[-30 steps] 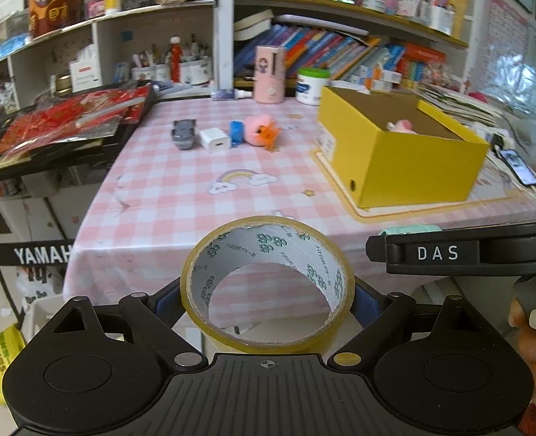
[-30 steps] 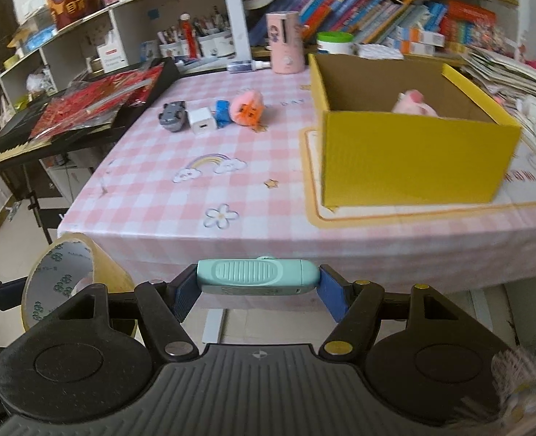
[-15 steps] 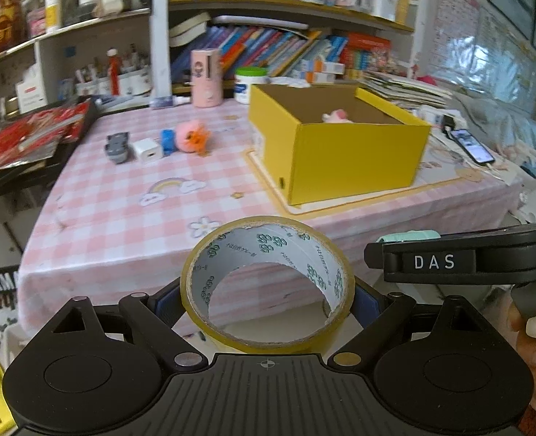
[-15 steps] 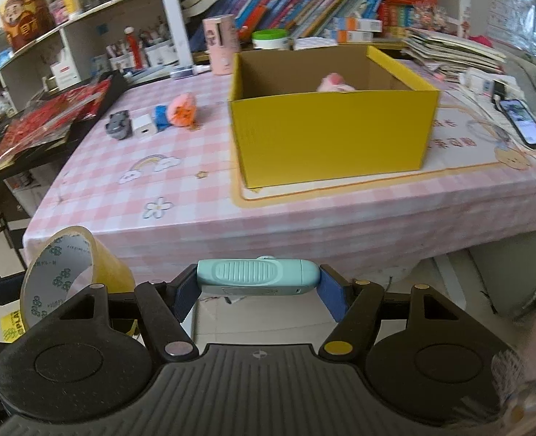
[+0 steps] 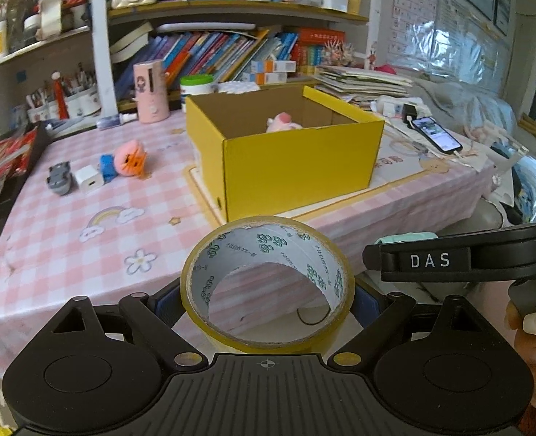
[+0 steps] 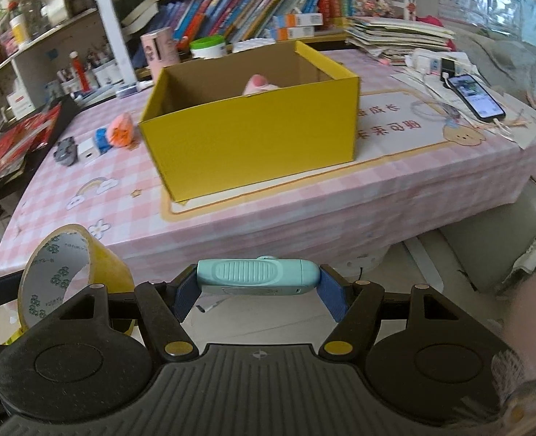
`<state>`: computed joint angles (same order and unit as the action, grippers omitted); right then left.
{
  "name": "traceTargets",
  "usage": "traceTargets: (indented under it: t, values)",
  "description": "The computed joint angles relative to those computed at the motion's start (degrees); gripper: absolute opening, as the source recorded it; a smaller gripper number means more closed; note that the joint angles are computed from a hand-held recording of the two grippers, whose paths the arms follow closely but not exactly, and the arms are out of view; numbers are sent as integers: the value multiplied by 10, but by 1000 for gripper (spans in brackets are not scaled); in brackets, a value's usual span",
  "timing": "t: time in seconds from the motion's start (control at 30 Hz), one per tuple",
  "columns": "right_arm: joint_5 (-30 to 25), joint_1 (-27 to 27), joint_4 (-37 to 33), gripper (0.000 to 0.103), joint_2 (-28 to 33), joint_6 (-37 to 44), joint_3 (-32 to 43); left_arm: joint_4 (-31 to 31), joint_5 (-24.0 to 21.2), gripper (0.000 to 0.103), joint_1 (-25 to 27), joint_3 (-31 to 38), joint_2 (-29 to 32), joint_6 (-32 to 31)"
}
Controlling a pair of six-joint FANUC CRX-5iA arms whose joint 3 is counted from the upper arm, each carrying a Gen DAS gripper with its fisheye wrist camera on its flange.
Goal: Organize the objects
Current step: 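Lift the tape roll and eraser and carry them toward the yellow box, then open the left tool to drop the tape roll while the right tool releases the eraser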
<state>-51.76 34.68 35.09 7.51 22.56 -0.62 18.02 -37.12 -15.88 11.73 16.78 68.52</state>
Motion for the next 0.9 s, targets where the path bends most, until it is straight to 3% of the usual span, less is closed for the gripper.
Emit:
traceTargets:
  t: [0.43, 0.67, 0.9]
  values:
    - [11, -44, -30, 67, 30, 62, 45, -7, 12, 91, -16, 73, 55, -1]
    - [64, -82, 5, 67, 52, 67, 73, -11, 58, 91, -23, 126, 92, -8]
    - [129, -127, 33, 67, 97, 111, 133, -69, 29, 91, -35, 281, 180, 57]
